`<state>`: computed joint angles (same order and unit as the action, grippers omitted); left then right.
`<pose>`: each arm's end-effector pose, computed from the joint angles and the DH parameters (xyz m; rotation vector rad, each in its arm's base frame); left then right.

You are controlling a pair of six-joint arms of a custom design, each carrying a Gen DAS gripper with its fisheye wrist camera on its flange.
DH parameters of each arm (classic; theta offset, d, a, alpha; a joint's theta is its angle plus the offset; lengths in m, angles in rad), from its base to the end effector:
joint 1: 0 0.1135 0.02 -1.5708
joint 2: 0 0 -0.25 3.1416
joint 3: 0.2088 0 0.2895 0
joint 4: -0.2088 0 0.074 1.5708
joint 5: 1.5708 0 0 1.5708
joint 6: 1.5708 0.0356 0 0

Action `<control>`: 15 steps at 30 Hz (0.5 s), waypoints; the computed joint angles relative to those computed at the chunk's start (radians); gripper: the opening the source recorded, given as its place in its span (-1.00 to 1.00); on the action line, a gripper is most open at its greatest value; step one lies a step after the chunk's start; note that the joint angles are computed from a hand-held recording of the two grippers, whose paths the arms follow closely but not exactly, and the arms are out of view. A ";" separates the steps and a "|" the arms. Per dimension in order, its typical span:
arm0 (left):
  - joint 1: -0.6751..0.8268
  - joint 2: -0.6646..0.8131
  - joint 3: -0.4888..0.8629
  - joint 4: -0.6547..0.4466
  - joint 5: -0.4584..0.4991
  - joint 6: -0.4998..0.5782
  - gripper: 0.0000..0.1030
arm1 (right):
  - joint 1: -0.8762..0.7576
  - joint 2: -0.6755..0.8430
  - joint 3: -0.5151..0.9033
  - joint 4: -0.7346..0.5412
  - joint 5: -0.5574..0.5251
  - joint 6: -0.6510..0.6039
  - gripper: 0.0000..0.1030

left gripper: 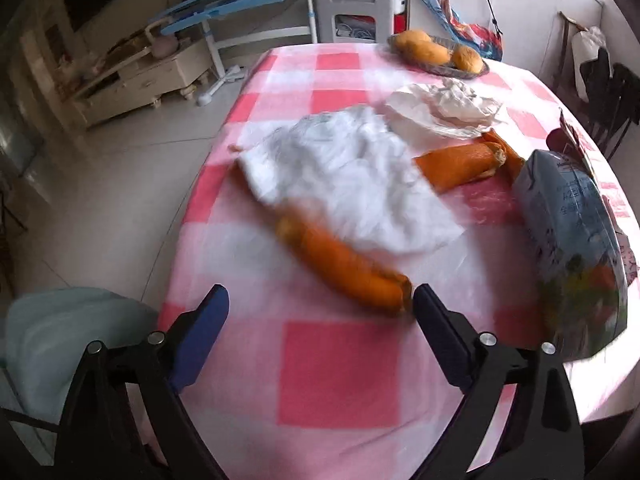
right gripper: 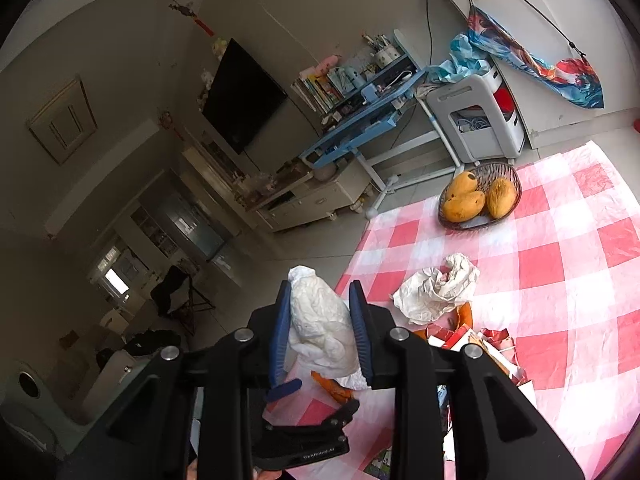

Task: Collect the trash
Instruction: 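Lift the white wrap with the right tool while the left tool grasps an orange peel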

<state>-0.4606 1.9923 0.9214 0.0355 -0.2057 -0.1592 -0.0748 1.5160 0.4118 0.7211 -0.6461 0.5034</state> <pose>0.3313 -0.1563 0.0282 0.3141 2.5529 0.0377 0.2831 0.0003 0.0989 0.1323 1.9767 0.9096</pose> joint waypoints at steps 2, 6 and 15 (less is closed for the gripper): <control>0.042 -0.042 -0.033 -0.021 0.031 -0.013 0.73 | -0.009 -0.005 -0.008 0.018 -0.014 0.009 -0.39; 0.061 -0.102 -0.076 -0.009 0.068 -0.012 0.73 | -0.017 0.000 -0.017 0.044 -0.030 0.023 -0.37; 0.030 -0.012 0.012 -0.021 -0.009 -0.041 0.72 | -0.027 0.009 -0.013 0.043 -0.046 0.018 -0.37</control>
<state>-0.4303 1.9808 0.9339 0.0140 -0.2149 -0.1998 -0.1018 1.5248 0.3984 0.7644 -0.6919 0.5218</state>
